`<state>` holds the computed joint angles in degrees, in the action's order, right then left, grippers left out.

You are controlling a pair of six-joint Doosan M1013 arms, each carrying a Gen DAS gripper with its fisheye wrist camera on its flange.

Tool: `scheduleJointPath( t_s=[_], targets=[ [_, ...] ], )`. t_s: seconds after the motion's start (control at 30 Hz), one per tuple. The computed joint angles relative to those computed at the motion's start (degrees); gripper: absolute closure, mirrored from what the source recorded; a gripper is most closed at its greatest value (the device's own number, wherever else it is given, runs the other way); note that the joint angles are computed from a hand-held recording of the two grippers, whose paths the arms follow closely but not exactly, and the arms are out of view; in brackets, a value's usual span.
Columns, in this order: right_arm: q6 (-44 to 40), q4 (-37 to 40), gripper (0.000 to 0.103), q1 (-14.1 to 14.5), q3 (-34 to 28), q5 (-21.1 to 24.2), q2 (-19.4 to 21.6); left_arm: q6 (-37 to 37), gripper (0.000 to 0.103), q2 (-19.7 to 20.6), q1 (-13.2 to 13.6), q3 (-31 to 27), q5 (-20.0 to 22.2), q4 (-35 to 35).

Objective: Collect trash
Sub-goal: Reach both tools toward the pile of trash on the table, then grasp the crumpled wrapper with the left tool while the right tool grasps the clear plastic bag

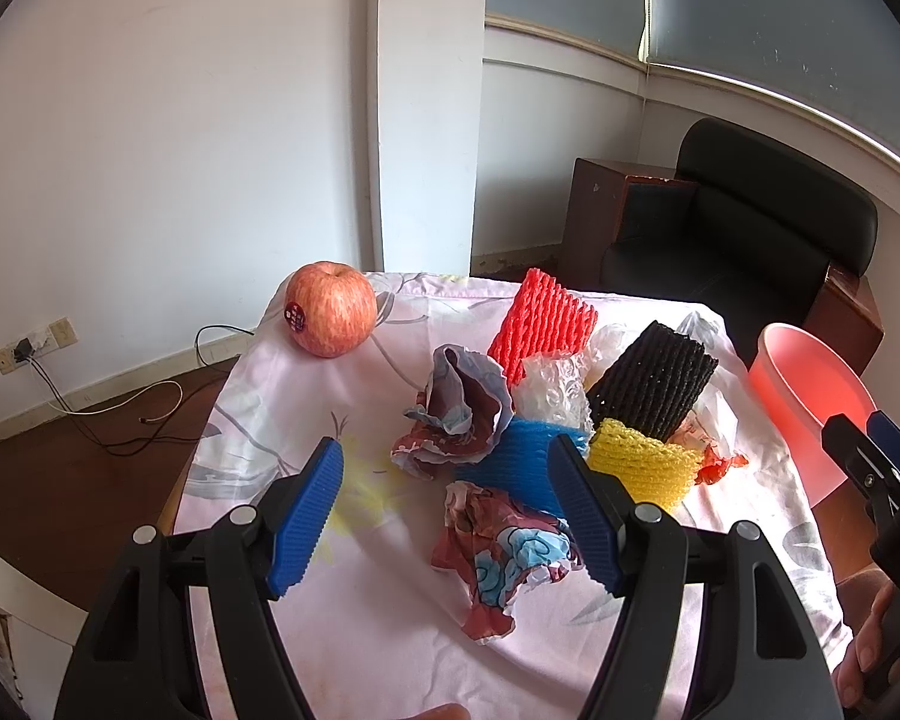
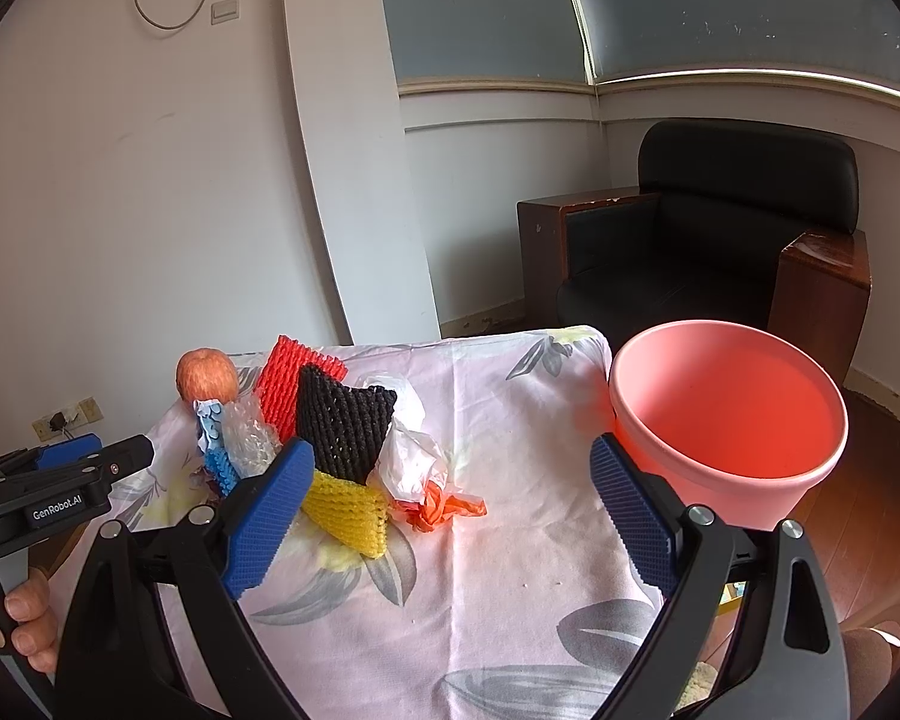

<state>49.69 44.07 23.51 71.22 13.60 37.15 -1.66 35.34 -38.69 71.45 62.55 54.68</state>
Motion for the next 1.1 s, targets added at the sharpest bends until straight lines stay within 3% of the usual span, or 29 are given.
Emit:
scheduleJointPath(
  t_s=[0.37, 0.7, 0.87, 1.0, 1.1],
  targets=[
    [1.49, -0.28, 0.009, 0.04, -0.79, 1.53, 0.87, 0.45, 0.033, 0.19, 0.38, 0.17, -1.51, -0.33],
    [5.24, -2.75, 0.009, -0.89, -3.5, 8.75, 2.26, -5.48, 0.033, -3.05, 1.0, 6.34, -9.92, 1.97],
    [-4.55, 4.42, 0.009, -0.97, -3.34, 8.23, 2.77, -6.83, 0.033, -3.59, 0.76, 7.78, -13.42, 1.54],
    [-5.99, 3.23, 0.01, -1.06, -3.87, 10.94, 3.13, -1.86, 0.034, -2.81, 0.96, 6.94, -15.1, -3.54],
    [-2.46, -2.08, 0.017, -1.11, -5.44, 14.95, 3.84, 3.28, 0.045, -1.82, 1.21, 5.67, -15.37, -7.53]
  ],
)
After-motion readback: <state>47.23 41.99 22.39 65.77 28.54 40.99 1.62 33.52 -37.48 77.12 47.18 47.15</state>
